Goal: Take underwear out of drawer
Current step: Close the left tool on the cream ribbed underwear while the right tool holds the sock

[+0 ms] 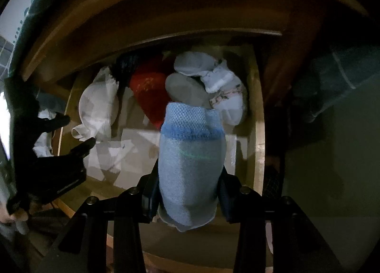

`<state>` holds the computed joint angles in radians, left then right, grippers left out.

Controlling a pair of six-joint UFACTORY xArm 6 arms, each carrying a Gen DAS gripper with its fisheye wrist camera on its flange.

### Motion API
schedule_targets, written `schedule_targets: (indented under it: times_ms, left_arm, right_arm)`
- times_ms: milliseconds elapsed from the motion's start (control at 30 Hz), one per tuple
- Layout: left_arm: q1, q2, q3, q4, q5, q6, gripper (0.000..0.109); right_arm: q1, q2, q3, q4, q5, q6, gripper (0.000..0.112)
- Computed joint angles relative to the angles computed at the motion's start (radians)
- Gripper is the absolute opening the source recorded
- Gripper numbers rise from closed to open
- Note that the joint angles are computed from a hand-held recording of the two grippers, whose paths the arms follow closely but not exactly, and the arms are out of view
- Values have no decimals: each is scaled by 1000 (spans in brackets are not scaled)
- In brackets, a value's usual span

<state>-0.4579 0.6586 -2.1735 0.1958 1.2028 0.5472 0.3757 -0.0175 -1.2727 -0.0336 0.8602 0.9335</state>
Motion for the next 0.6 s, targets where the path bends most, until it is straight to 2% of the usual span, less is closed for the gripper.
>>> schedule_targets:
  times_ms: [33,133,333,500,600]
  left_arm:
    - [-2,7,-7,3,-6,5,67]
    - [-7,-46,113,37,-147,26,69]
    - [4,-52,137,-7,-167,91,70]
    - [6,-73,221,51,-235,139,70]
    - [6,-55,208,58,-245,160,70]
  right_arm:
    - [-1,3,-1,1,-3,2,38]
    - [-3,-1,6,9,-16,0,38]
    - [-2,0,10,26,-31,-15,38]
    - [-6,-10,22,24,-47,-4,38]
    - [-7,-23,37,25,-57,2,38]
